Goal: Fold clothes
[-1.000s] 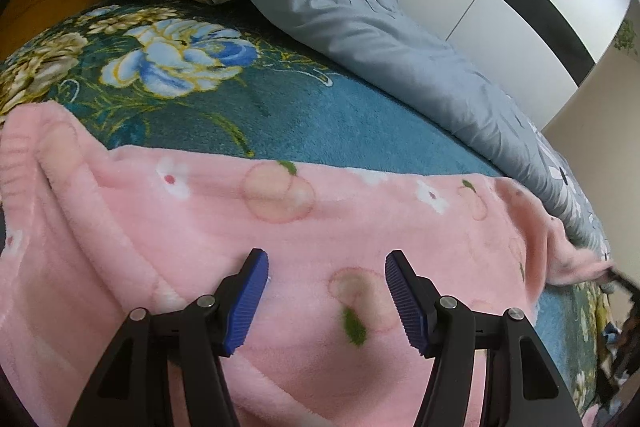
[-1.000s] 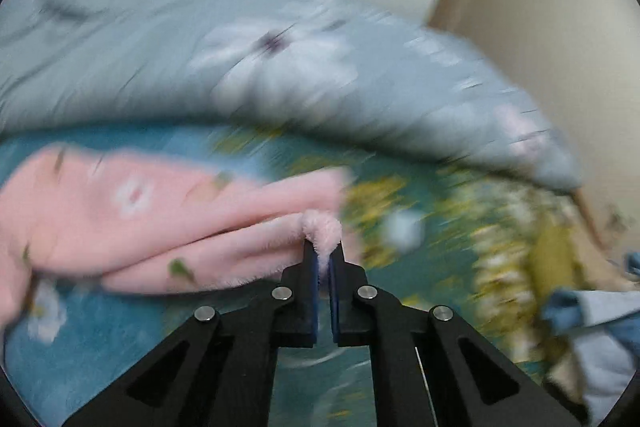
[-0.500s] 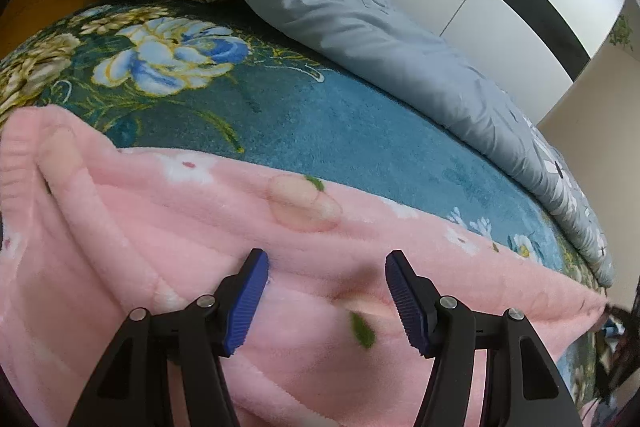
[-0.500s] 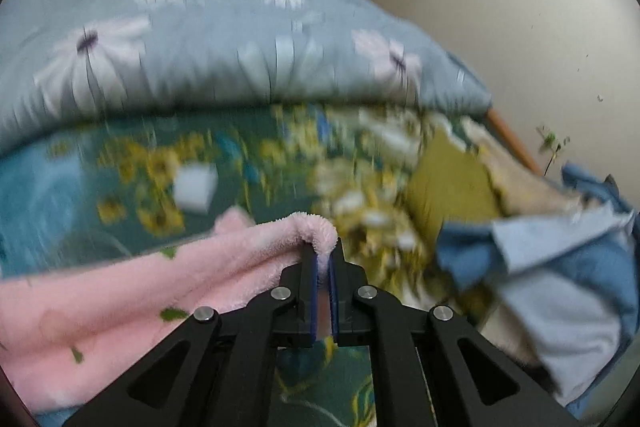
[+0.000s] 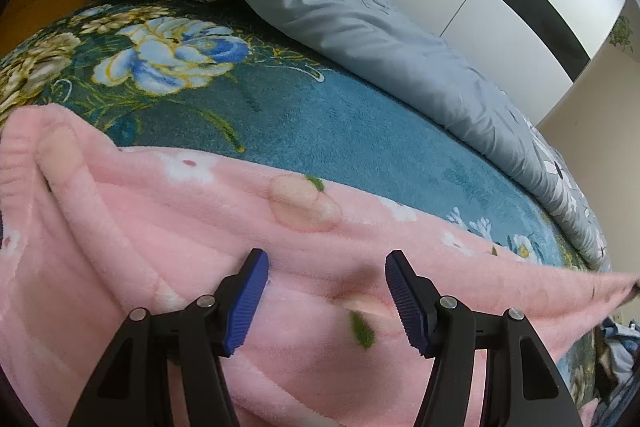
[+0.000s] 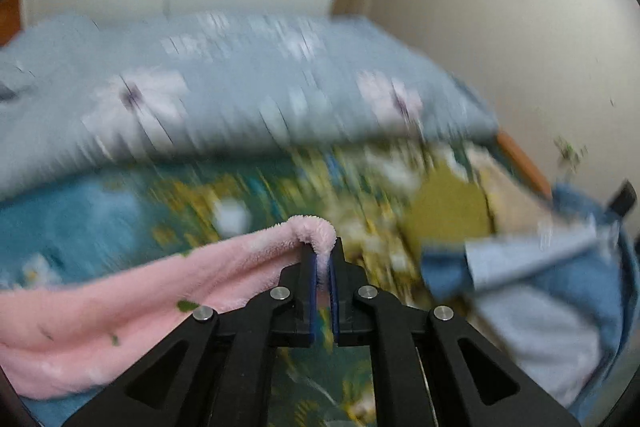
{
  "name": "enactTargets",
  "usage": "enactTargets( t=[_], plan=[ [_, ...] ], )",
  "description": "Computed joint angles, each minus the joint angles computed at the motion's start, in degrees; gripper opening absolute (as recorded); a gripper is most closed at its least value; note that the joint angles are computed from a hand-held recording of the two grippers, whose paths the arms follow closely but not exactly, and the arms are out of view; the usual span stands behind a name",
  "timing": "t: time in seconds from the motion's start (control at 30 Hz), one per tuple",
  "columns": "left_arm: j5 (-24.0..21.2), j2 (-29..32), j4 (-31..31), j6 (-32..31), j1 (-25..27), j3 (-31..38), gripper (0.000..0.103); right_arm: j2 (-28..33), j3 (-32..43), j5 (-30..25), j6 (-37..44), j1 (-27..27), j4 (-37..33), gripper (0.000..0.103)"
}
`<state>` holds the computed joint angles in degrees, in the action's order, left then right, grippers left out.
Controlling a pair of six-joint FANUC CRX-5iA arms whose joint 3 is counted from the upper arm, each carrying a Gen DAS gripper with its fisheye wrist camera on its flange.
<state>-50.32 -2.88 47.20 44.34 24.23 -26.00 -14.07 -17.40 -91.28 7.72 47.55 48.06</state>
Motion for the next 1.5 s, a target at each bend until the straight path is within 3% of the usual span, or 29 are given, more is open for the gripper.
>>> enactTargets(
  t=[0.13,0.3,0.43,0.5,0.63,0.73,0.77,0.83,1.0,1.07,1.3,1.43,1.47,1.5],
  plan=[
    [0.0,0.0,0.0,0.0,0.0,0.0,0.065,-2.8,-2.7,1.9,-0.5,3.6,7.4,0.004],
    [-0.3,0.2,0.2,-0.2,0.1,0.1,0.065,-10.1,-10.3,-5.1,-4.7,11.1,-7.2,0.004],
    [-0.2,0.2,0.0,-0.1,0.0,0.1,0.065,-14.7,-15.0,-7.3,-9.7,14.3,-18.2,0.006],
    [-0.2,0.2,0.0,-0.1,0.0,0.1,0.065,-16.1,-16.0,-7.4,-12.1,15.5,-19.5,0.018],
    [-0.2,0.2,0.0,0.0,0.0,0.1,0.065,-18.1,-15.5,-8.2,-15.1,18.5,-19.8,0.027],
    [-0.1,0.2,0.0,0.0,0.0,0.1,0.065,-22.1,-16.7,-8.4,-20.0,23.8,-14.8,0.036],
    [-0.1,0.2,-0.1,0.0,-0.1,0.0,0.065,-22.9,-17.1,-8.3,-21.1,24.9,-12.6,0.045],
    [0.4,0.0,-0.6,0.0,-0.3,0.0,0.065,-23.2,-17.2,-6.2,-20.4,22.0,-9.8,0.051],
    [1.0,-0.3,-1.0,-0.3,-0.5,-0.2,0.065,-16.3,-14.1,8.6,-7.9,1.0,-15.5,0.051],
    [0.8,-0.3,-0.5,-0.5,-0.3,-0.3,0.065,-12.9,-13.1,12.6,-3.4,-4.4,-18.3,0.051],
    [2.0,-1.1,0.0,-1.0,-0.6,-0.9,0.065,-10.1,-14.3,18.4,-0.6,-10.8,-21.8,0.051],
    [2.6,-1.6,0.6,-1.4,-0.6,-1.4,0.065,-9.7,-15.0,19.4,-0.6,-10.2,-21.3,0.05],
    [2.6,-1.6,0.5,-1.3,-0.6,-1.3,0.065,-9.6,-14.6,19.7,-0.2,-10.3,-21.7,0.04],
    [2.6,-1.6,0.4,-1.2,-0.6,-1.3,0.065,-9.5,-14.2,20.1,0.6,-10.3,-22.2,0.02]
  ],
)
